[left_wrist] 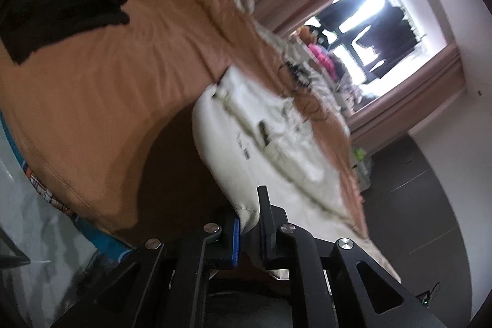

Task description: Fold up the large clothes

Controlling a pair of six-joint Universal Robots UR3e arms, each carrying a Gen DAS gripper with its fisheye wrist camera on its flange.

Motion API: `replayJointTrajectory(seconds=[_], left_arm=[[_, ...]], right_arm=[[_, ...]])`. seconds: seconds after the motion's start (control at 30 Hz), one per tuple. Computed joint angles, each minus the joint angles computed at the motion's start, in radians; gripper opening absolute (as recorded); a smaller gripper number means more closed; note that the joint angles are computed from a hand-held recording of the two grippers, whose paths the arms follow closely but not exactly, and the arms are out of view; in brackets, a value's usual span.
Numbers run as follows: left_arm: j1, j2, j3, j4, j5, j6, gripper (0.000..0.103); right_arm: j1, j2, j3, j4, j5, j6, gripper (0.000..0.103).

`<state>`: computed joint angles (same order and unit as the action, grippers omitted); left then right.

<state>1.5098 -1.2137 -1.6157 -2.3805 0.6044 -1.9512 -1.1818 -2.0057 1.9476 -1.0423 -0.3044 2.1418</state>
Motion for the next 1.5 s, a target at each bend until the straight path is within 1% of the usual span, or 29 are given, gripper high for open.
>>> replayJointTrajectory(seconds=[0.07, 0.17, 0.27, 0.4, 0.47, 0.53, 0.6, 0.63, 0.7, 0.73, 0.77, 0.8, 0.83, 0.87, 0.9, 0.93, 0.97, 1.0, 1.03, 1.07, 1.1, 1.13, 1.17, 1.23, 1.27, 1.3, 1.33, 1.43, 1.5], left_arm=[[0.068, -0.013, 0.114, -0.202, 0.004, 0.117, 0.009], [0.189, -0.063, 0.311, -0.529, 0.031, 0.321, 0.008], [0.278, -0.096, 0.471, -0.744, 0.073, 0.446, 0.008], [0.449, -0.186, 0.751, -1.044, 0.179, 0.599, 0.008], [0.503, -0.239, 0.864, -1.154, 0.209, 0.659, 0.008], [0.544, -0.294, 0.979, -1.256, 0.236, 0.698, 0.008], [0.571, -0.323, 1.044, -1.313, 0.248, 0.715, 0.008], [0.589, -0.325, 1.074, -1.337, 0.251, 0.713, 0.008], [0.586, -0.307, 1.065, -1.335, 0.241, 0.702, 0.008], [0.552, -0.301, 1.056, -1.316, 0.21, 0.679, 0.008], [0.514, -0.295, 1.044, -1.286, 0.177, 0.653, 0.008], [0.464, -0.286, 1.021, -1.235, 0.139, 0.611, 0.008], [0.43, -0.295, 1.027, -1.209, 0.116, 0.577, 0.008], [0.384, -0.304, 1.035, -1.173, 0.084, 0.53, 0.008], [0.322, -0.304, 1.02, -1.106, 0.039, 0.464, 0.008], [0.238, -0.287, 0.968, -0.985, -0.026, 0.362, 0.008], [0.196, -0.281, 0.944, -0.907, -0.048, 0.297, 0.008], [0.112, -0.262, 0.879, -0.745, -0.096, 0.167, 0.008], [0.063, -0.25, 0.837, -0.634, -0.121, 0.078, 0.008], [0.013, -0.24, 0.791, -0.508, -0.143, -0.018, 0.008], [-0.059, -0.221, 0.712, -0.299, -0.169, -0.175, 0.008], [-0.103, -0.211, 0.656, -0.152, -0.179, -0.279, 0.008], [-0.146, -0.206, 0.608, -0.006, -0.183, -0.384, 0.008], [-0.253, -0.231, 0.528, 0.34, -0.175, -0.642, 0.008], [-0.294, -0.252, 0.515, 0.463, -0.163, -0.735, 0.008], [-0.355, -0.294, 0.505, 0.632, -0.139, -0.861, 0.008], [-0.391, -0.326, 0.514, 0.718, -0.122, -0.928, 0.008], [-0.507, -0.457, 0.594, 0.942, -0.051, -1.104, 0.008], [-0.567, -0.545, 0.671, 1.017, -0.009, -1.172, 0.008]], right_arm=[[-0.054, 0.002, -0.119, 0.294, -0.019, -0.199, 0.011], [-0.142, -0.002, -0.282, 0.614, -0.081, -0.394, 0.011], [-0.273, 0.043, -0.476, 0.987, -0.181, -0.655, 0.011], [-0.431, 0.061, -0.628, 1.298, -0.309, -0.882, 0.011], [-0.514, 0.072, -0.703, 1.432, -0.381, -0.97, 0.011], [-0.584, 0.066, -0.737, 1.507, -0.441, -1.023, 0.011], [-0.637, 0.057, -0.766, 1.569, -0.483, -1.065, 0.011], [-0.634, 0.059, -0.771, 1.576, -0.478, -1.071, 0.011], [-0.585, 0.063, -0.78, 1.556, -0.418, -1.051, 0.011], [-0.575, 0.062, -0.781, 1.551, -0.407, -1.043, 0.011], [-0.523, 0.073, -0.782, 1.517, -0.358, -1.013, 0.011], [-0.436, 0.077, -0.779, 1.435, -0.265, -0.933, 0.011], [-0.391, 0.083, -0.789, 1.382, -0.226, -0.877, 0.011], [-0.326, 0.081, -0.778, 1.288, -0.164, -0.788, 0.011], [-0.255, 0.069, -0.76, 1.133, -0.113, -0.626, 0.011], [-0.171, 0.049, -0.7, 0.924, -0.049, -0.437, 0.011], [-0.113, 0.012, -0.616, 0.714, -0.004, -0.261, 0.011], [-0.047, 0.01, -0.54, 0.505, 0.036, -0.116, 0.011], [0.004, 0.012, -0.476, 0.295, 0.056, 0.033, 0.011], [0.039, 0.004, -0.414, 0.086, 0.062, 0.193, 0.011], [0.081, 0.026, -0.368, -0.124, 0.063, 0.342, 0.011], [0.129, 0.072, -0.348, -0.333, 0.054, 0.488, 0.011], [0.173, 0.118, -0.331, -0.542, 0.036, 0.639, 0.011], [0.255, 0.212, -0.306, -0.961, -0.018, 0.946, 0.011], [0.296, 0.265, -0.301, -1.161, -0.05, 1.09, 0.011], [0.338, 0.332, -0.337, -1.278, -0.085, 1.18, 0.011], [0.372, 0.394, -0.389, -1.338, -0.116, 1.231, 0.011], [0.453, 0.541, -0.534, -1.431, -0.195, 1.325, 0.011], [0.5, 0.628, -0.628, -1.457, -0.244, 1.363, 0.011]])
